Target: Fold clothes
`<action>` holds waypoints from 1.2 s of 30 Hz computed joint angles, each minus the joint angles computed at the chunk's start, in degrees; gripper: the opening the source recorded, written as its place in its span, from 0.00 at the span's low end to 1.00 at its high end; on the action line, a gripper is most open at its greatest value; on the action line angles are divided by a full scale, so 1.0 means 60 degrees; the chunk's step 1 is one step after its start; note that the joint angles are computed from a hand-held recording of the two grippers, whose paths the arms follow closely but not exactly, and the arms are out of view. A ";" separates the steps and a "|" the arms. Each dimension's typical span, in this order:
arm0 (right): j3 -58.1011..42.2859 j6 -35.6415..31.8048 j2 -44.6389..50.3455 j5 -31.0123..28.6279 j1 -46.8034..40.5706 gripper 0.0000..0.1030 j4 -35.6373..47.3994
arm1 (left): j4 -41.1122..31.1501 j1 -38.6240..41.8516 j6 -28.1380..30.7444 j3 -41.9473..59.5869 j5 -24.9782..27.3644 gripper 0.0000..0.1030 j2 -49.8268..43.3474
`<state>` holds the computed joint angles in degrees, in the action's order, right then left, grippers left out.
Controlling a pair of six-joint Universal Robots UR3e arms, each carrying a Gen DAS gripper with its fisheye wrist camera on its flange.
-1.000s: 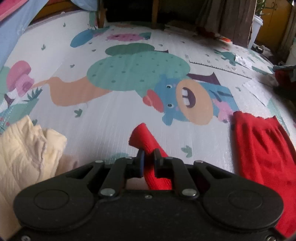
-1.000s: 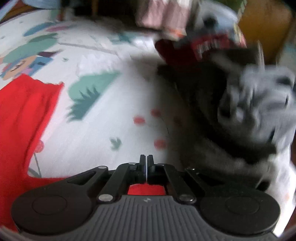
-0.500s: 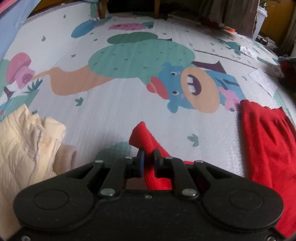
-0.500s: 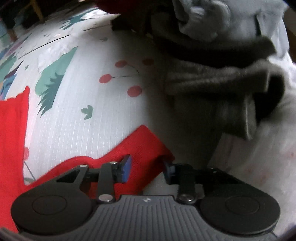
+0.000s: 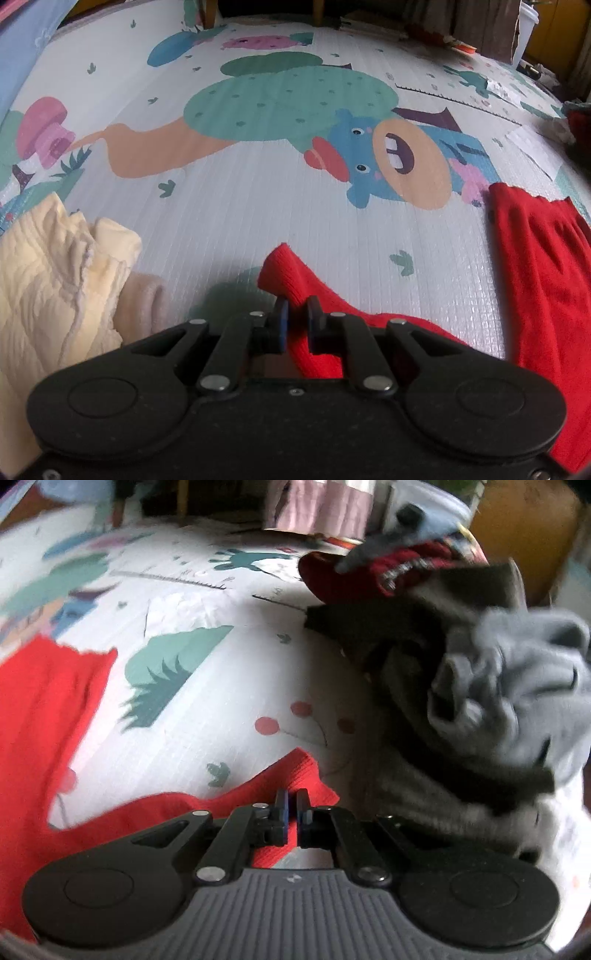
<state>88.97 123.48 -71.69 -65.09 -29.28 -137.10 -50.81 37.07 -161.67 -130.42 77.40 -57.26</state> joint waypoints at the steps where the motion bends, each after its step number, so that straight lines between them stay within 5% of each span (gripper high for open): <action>1: -0.0009 0.0120 0.0124 -0.0412 0.0197 0.20 -0.0247 | 0.0031 -0.0025 -0.0013 -0.0011 0.0036 0.08 -0.0036; 2: -0.0039 0.0230 0.0263 -0.0840 0.0400 0.29 -0.0453 | 0.0083 -0.0068 -0.0027 -0.0015 0.0094 0.08 -0.0097; 3: 0.0072 0.0284 0.0288 -0.1107 0.0497 0.51 -0.0747 | 0.0155 -0.0141 -0.0051 -0.0011 0.0186 0.08 -0.0191; 4: 0.0405 0.0309 0.0178 -0.1117 0.0460 0.64 -0.1202 | 0.0192 -0.0176 -0.0105 0.0001 0.0258 0.08 -0.0272; 9: 0.1964 -0.0764 -0.1220 0.0176 -0.0394 0.60 -0.1273 | 0.0826 -0.0316 -0.0645 -0.0109 0.0908 0.29 -0.0237; 12: 0.3313 -0.2882 -0.2888 0.1090 -0.0864 0.55 0.0556 | 0.1064 -0.0411 -0.0664 -0.0138 0.1126 0.35 0.0049; 15: 0.3996 -0.5360 -0.4252 0.1257 -0.0946 0.39 0.3095 | 0.0329 -0.0371 -0.0159 -0.0148 0.0504 0.35 0.0533; 20: 0.3906 -0.7085 -0.5085 0.1121 -0.0639 0.38 0.5788 | -0.0798 -0.0921 0.0592 -0.0478 -0.0353 0.35 0.1219; 27: 0.3993 -0.6804 -0.4741 0.0184 -0.0266 0.52 0.5067 | 0.0477 -0.3626 -0.0213 -0.0901 0.2060 0.42 0.0230; 30: 0.4373 -0.7167 -0.5254 0.0672 -0.0514 0.52 0.5028 | 0.0312 -0.3994 0.0279 -0.0980 0.1338 0.42 0.0957; 33: 0.4199 -0.8007 -0.5786 0.1109 -0.0568 0.51 0.6565 | -0.0062 -0.5038 0.0190 -0.0814 0.0492 0.42 0.1205; 36: 0.4413 -0.9016 -0.6411 0.1113 -0.0364 0.50 0.7505 | 0.0802 -0.7010 -0.0437 -0.0720 0.0985 0.42 0.0347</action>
<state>115.45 69.39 -110.16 -58.41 -31.46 -92.07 -46.00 -4.99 -164.30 -134.73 83.31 -55.18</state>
